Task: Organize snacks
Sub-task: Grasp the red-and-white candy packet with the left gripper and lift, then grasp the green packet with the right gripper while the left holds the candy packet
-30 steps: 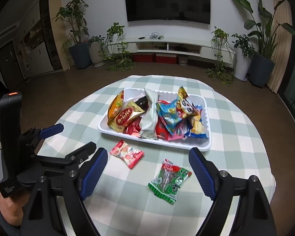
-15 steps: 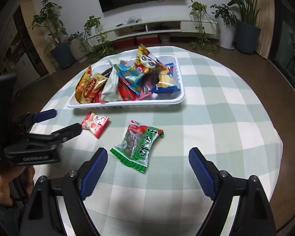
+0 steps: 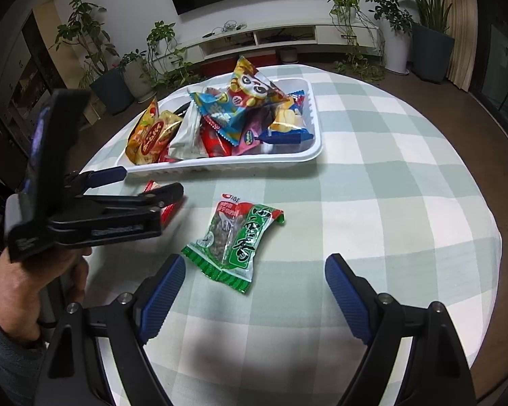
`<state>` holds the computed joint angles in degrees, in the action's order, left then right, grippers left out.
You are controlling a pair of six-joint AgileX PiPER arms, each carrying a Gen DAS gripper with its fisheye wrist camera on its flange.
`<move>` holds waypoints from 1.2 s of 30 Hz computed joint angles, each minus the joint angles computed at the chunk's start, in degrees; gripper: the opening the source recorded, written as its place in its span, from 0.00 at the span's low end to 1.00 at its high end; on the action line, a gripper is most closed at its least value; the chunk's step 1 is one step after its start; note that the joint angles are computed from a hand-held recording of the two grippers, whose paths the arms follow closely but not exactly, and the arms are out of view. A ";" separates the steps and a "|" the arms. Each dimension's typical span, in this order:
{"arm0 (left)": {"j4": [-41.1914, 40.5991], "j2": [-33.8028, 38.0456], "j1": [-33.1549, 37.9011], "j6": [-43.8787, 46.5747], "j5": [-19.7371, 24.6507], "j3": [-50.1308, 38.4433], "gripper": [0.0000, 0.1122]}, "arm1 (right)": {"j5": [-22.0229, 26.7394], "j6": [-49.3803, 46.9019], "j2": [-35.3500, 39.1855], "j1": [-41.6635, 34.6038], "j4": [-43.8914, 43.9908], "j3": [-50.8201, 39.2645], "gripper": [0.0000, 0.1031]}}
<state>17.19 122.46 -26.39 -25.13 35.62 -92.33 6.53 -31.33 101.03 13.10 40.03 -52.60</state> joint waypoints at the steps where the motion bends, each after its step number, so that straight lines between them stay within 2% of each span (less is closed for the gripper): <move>1: -3.12 0.30 0.62 3.22 0.21 -0.25 0.89 | -0.21 -0.50 -0.28 -0.12 0.56 0.27 0.84; 2: -6.43 0.22 1.35 6.69 -0.17 0.34 0.83 | -0.33 -1.55 -0.41 -0.26 1.56 0.42 0.84; 3: -8.57 0.07 1.99 9.09 -0.39 1.17 0.72 | -0.50 -1.81 -0.58 -0.26 1.91 0.55 0.84; 4: -10.63 0.09 2.59 11.20 -0.30 1.61 0.67 | -0.61 -2.64 -0.55 -0.26 2.82 0.62 0.84; 6: -12.63 -1.37 3.51 13.41 -3.23 4.86 0.59 | -0.37 -3.21 -0.22 -0.19 3.28 0.45 0.84; 13: -16.90 -3.86 4.36 20.43 -6.67 8.99 0.56 | -0.63 0.67 -0.39 0.27 -0.82 0.50 0.84; 15: -16.26 -3.24 4.50 19.70 -6.26 8.09 0.56 | -0.28 0.98 -0.11 0.28 -1.18 0.31 0.84; 17: -16.54 -2.64 4.58 19.94 -5.49 7.32 0.61 | -0.14 5.38 0.25 0.51 -5.65 -0.11 0.84; 20: -13.74 -2.66 3.66 17.76 -5.28 7.63 0.61 | 0.42 9.44 0.82 0.49 -9.58 -1.17 0.84; 21: -14.53 -2.60 3.85 18.34 -5.88 7.73 0.59 | 0.90 10.05 1.13 0.41 -10.13 -1.75 0.84; 22: -15.14 -2.58 4.08 18.75 -6.12 7.71 0.52 | 1.74 8.85 1.64 0.21 -8.75 -2.63 0.84; 25: -16.09 -3.17 4.70 19.37 -8.00 8.95 0.40 | 3.77 7.93 3.46 -0.17 -7.37 -5.14 0.84; 29: -21.13 -4.69 6.27 25.03 -9.81 11.20 0.34 | 6.29 9.84 6.30 -0.21 -8.20 -8.69 0.81; 30: -22.67 -5.16 6.59 26.52 -10.60 11.85 0.29 | 6.98 10.08 7.18 -0.30 -8.07 -9.67 0.78; 33: -24.38 -6.40 7.32 28.19 -11.79 13.21 0.27 | 9.03 11.50 9.48 -0.49 -8.78 -12.27 0.67; 36: -26.92 -7.30 7.68 30.40 -12.81 14.75 0.26 | 9.74 17.11 11.55 0.29 -14.36 -14.50 0.63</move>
